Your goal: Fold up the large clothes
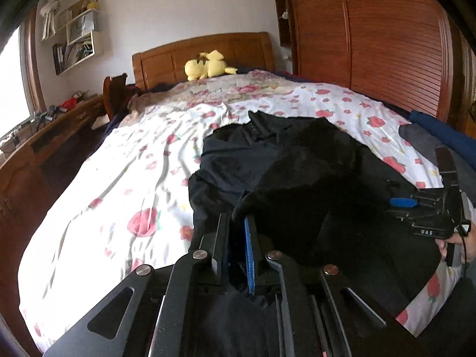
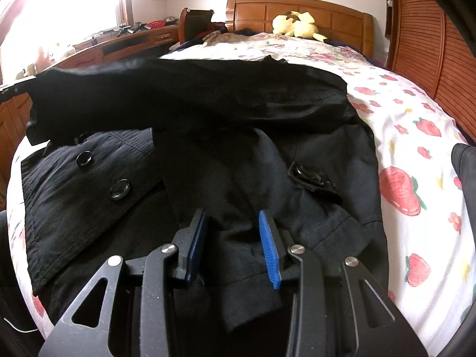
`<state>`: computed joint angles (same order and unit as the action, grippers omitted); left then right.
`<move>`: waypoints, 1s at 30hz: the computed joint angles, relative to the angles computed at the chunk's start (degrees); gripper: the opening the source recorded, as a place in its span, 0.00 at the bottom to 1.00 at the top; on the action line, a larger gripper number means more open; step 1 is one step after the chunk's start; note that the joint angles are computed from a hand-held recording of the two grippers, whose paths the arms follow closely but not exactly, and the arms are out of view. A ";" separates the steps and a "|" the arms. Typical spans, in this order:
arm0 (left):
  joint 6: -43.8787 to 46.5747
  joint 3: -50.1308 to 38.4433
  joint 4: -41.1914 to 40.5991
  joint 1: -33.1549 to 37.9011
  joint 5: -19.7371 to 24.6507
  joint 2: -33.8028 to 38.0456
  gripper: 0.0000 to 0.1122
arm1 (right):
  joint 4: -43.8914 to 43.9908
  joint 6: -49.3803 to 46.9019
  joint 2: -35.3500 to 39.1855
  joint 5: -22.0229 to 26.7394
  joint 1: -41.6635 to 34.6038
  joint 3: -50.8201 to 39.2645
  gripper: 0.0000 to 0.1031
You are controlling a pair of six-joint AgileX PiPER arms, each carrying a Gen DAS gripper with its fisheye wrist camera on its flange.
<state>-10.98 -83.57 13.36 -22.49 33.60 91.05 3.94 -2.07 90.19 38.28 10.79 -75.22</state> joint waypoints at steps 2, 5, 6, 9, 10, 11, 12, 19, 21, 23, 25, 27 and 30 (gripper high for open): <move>0.02 1.68 -0.51 -0.26 -0.62 -0.31 0.11 | 0.22 -0.16 0.02 0.03 -0.07 -0.03 0.36; 1.93 3.13 -3.01 -0.05 -0.69 -0.21 0.24 | 0.37 -0.29 0.05 0.03 -0.12 -0.03 0.36; 3.70 4.02 -5.16 0.39 -1.15 -0.47 0.29 | 0.34 -0.29 0.07 0.03 -0.13 -0.05 0.36; 6.37 6.79 -9.77 1.37 -2.14 -0.89 0.38 | 0.31 -0.26 0.07 0.02 -0.11 -0.04 0.36; 7.47 7.71 -11.24 1.58 -2.48 -0.90 0.39 | 0.31 -0.26 0.07 0.02 -0.11 -0.04 0.36; 7.63 8.57 -11.52 1.51 -2.90 -0.82 0.41 | 0.38 -0.32 0.07 0.02 -0.14 -0.02 0.36; 7.30 9.28 -11.13 1.38 -3.06 -1.03 0.42 | 0.39 -0.33 0.05 0.03 -0.14 0.00 0.36; 10.48 8.86 -13.96 3.81 -2.18 0.11 0.43 | 0.36 -0.30 0.09 0.01 -0.11 -0.03 0.36; 9.52 8.47 -13.31 3.51 -2.13 0.43 0.43 | 0.36 -0.30 0.09 0.01 -0.11 -0.03 0.36; 9.68 9.36 -14.10 3.31 -3.36 0.16 0.43 | 0.29 -0.26 0.09 -0.01 -0.09 -0.02 0.36; 9.80 9.51 -14.65 3.14 -3.94 0.50 0.43 | 0.32 -0.30 0.09 -0.02 -0.10 -0.01 0.36; 9.69 9.25 -14.25 2.90 -3.83 1.32 0.42 | 0.32 -0.30 0.10 0.00 -0.09 -0.02 0.36; 11.16 8.29 -14.65 2.45 -2.43 2.31 0.13 | 0.36 -0.35 0.06 -0.03 -0.12 0.04 0.36</move>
<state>0.18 -75.29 -1.30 -20.04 31.17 93.36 4.30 -2.42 90.26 38.25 10.68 -75.19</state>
